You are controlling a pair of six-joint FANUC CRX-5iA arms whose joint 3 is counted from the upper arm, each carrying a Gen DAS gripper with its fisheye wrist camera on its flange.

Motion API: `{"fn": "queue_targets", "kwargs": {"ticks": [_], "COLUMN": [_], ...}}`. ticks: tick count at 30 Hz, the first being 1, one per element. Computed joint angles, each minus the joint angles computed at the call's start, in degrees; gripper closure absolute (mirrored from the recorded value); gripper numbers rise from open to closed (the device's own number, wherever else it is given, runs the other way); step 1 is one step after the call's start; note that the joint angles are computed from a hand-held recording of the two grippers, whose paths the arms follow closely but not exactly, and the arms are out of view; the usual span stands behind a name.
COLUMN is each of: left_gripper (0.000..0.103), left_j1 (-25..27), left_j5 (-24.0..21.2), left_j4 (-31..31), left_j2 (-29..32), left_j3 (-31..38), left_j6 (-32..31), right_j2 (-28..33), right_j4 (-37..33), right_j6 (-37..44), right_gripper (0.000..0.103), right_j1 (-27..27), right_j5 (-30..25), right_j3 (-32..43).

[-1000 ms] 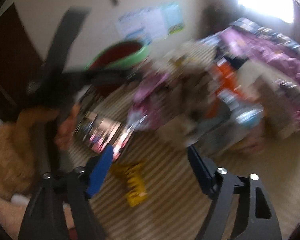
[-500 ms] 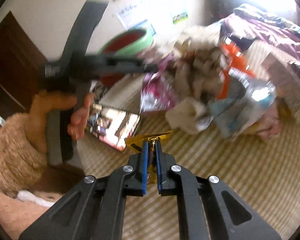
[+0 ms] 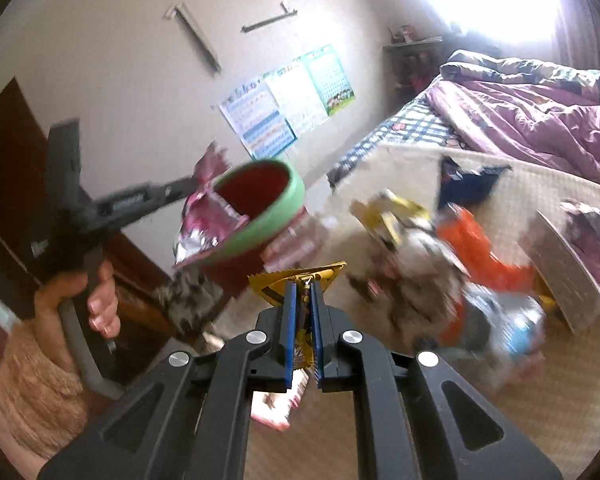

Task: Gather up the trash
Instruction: 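Carry the pink wrapper over the red bucket and open the left gripper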

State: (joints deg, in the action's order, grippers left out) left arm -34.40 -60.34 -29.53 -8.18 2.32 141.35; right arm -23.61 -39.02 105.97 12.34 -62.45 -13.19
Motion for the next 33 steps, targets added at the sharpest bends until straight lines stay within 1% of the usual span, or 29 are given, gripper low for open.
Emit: {"fn": "queue_targets", "kwargs": {"ticks": [1,2,4,6,9,12,14,17,18,19,20,22,24,26,27,28,30,32,33], "left_gripper": [0.094,0.094,0.094,0.094,0.094,0.094,0.094,0.094,0.094,0.094,0.094,0.094,0.091,0.087,0.083,0.081,0.074,0.069,0.069], "left_j1": [1.17,3.16,6.54,9.01,13.32,16.70,19.73,22.59,23.19,24.06,24.52,25.50,26.34,26.45,26.54,26.74,27.04,27.00,26.89], "left_j5": [-0.08,0.12,1.04,1.84,4.11,6.15,7.86,9.46,9.83,10.46,10.84,11.69,12.28,12.69,12.84,13.03,13.25,13.51,13.56], "left_j4": [-0.11,0.53,2.44,3.55,6.49,8.77,11.95,15.40,16.31,17.64,18.48,20.11,21.44,21.74,22.01,22.51,23.20,23.08,22.92], "left_j2": [-0.86,-1.79,-3.14,-4.00,-5.23,-5.96,-6.05,-6.00,-5.94,-5.90,-5.85,-5.76,-5.55,-5.41,-5.18,-5.08,-4.87,-4.77,-4.72], "left_j3": [-0.67,-1.70,-3.75,-5.19,-7.47,-9.35,-11.01,-12.87,-13.28,-13.96,-14.40,-15.18,-15.71,-16.00,-16.07,-16.34,-16.64,-16.74,-16.70], "left_j6": [-0.38,-1.35,-3.22,-5.03,-8.80,-12.58,-16.48,-21.09,-22.16,-23.66,-24.56,-26.46,-28.25,-28.48,-28.73,-29.27,-30.03,-30.24,-30.32], "right_j2": [0.44,0.91,1.96,4.16,8.43,12.55,15.45,17.26,17.51,17.60,17.64,17.39,16.84,15.86,15.59,15.28,13.68,11.77,11.05], "right_j4": [0.67,2.88,6.12,6.56,9.52,10.70,12.32,16.00,17.59,18.99,20.69,22.26,25.14,27.35,28.17,29.04,32.21,37.62,39.94], "right_j6": [-1.24,-3.51,-6.91,-8.39,-12.08,-15.74,-19.52,-24.28,-25.96,-27.54,-29.87,-31.83,-34.57,-36.88,-37.68,-38.37,-40.60,-44.25,-46.05], "right_gripper": [0.096,0.096,0.094,0.094,0.094,0.094,0.094,0.093,0.093,0.086,0.082,0.071,0.063,0.062,0.061,0.061,0.059,0.058,0.058], "right_j1": [1.77,5.20,10.03,12.90,18.01,20.55,22.08,24.61,25.62,26.41,27.34,28.13,29.25,30.03,30.35,30.58,31.72,33.07,33.50], "right_j5": [1.50,4.38,8.71,11.02,14.35,16.24,17.06,19.34,20.20,21.01,21.29,22.46,24.18,25.33,25.65,25.90,26.82,27.94,28.49], "right_j3": [0.60,1.01,1.50,3.39,5.98,8.16,9.51,9.19,8.79,8.22,8.00,7.16,5.71,4.32,3.99,3.73,1.93,-0.62,-1.79]}}
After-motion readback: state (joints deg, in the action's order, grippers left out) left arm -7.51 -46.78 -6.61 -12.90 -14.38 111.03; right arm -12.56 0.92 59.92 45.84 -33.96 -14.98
